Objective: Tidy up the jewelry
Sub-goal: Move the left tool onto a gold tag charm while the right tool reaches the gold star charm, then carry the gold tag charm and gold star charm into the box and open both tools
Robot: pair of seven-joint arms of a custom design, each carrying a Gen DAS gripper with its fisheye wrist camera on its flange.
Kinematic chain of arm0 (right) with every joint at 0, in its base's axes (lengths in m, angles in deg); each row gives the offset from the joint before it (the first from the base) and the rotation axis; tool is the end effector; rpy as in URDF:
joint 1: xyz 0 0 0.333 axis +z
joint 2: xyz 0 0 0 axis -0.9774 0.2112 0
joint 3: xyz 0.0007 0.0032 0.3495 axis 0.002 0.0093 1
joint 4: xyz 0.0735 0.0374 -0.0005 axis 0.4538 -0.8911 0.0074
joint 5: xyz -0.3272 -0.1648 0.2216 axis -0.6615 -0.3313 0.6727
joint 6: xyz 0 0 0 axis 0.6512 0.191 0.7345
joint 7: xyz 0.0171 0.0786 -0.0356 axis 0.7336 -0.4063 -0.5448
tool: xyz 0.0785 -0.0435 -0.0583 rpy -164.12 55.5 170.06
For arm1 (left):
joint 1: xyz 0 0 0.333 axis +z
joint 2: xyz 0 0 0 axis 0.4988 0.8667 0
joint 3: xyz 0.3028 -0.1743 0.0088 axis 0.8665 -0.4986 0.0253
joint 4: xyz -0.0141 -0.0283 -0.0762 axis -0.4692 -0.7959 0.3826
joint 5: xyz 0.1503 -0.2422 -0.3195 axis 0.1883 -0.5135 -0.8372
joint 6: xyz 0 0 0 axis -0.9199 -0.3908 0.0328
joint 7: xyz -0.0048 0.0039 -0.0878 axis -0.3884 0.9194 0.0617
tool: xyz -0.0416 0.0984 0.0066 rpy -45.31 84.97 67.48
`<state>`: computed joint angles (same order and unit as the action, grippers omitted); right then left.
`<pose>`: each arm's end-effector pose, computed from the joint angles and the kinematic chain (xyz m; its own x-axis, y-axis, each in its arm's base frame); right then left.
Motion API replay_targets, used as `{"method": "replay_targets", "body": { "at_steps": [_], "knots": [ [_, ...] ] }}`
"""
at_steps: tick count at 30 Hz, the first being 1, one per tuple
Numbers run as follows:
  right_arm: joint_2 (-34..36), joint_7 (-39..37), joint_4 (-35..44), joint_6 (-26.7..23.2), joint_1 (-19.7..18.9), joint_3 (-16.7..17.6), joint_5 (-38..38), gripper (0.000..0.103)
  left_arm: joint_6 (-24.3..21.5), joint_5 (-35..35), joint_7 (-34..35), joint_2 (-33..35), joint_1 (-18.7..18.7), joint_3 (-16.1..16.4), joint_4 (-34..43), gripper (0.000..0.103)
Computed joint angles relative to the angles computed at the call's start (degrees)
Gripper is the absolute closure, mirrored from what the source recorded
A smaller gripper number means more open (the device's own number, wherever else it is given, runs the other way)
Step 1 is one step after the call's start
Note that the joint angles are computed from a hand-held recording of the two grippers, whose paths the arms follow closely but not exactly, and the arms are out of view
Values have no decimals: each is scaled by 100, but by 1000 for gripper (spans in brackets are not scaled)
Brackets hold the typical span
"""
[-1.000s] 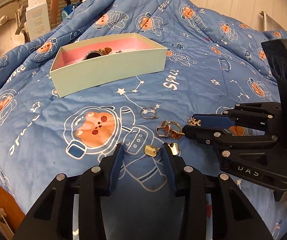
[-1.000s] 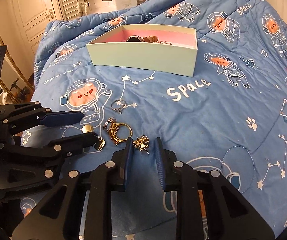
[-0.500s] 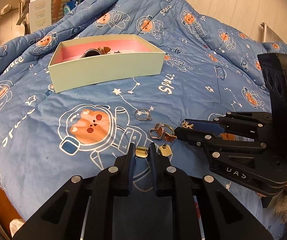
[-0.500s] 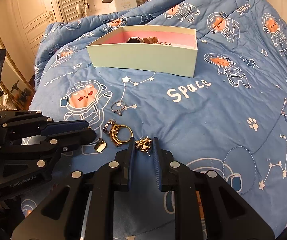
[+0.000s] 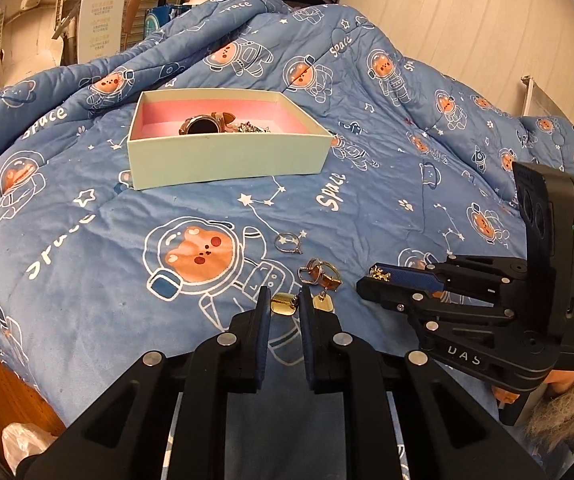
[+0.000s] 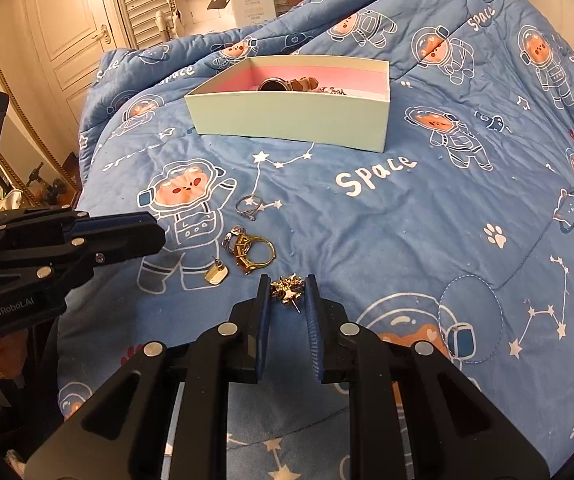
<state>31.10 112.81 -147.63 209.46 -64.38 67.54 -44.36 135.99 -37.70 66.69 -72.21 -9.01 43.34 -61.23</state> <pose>0.6793 0.3169 0.3328 0.6717 -0.7274 -0.1404 -0.6145 -0.4413 -0.6540 0.5920 -0.2105 0.3505 -0.0238 -0.9740 0.2255 -0.7111 -0.1420 -0.6885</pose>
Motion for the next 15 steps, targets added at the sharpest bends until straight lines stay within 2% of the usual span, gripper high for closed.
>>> {"method": "replay_targets", "body": {
  "at_steps": [5,9,12,15],
  "knots": [
    [-169,-283,-122,-141,-206,213,330,86,-10,-200,139,-113,-705,712,-71,89],
    [-237,-514,-84,-240,-200,237,551,86,-42,-269,224,-128,-1086,1129,-56,89],
    [-234,-646,56,-396,-191,243,723,85,-44,-242,250,-118,-1048,1135,3,89],
    [-200,-730,256,-525,-115,178,794,86,-50,-113,267,-158,-605,766,81,89]
  ]
}}
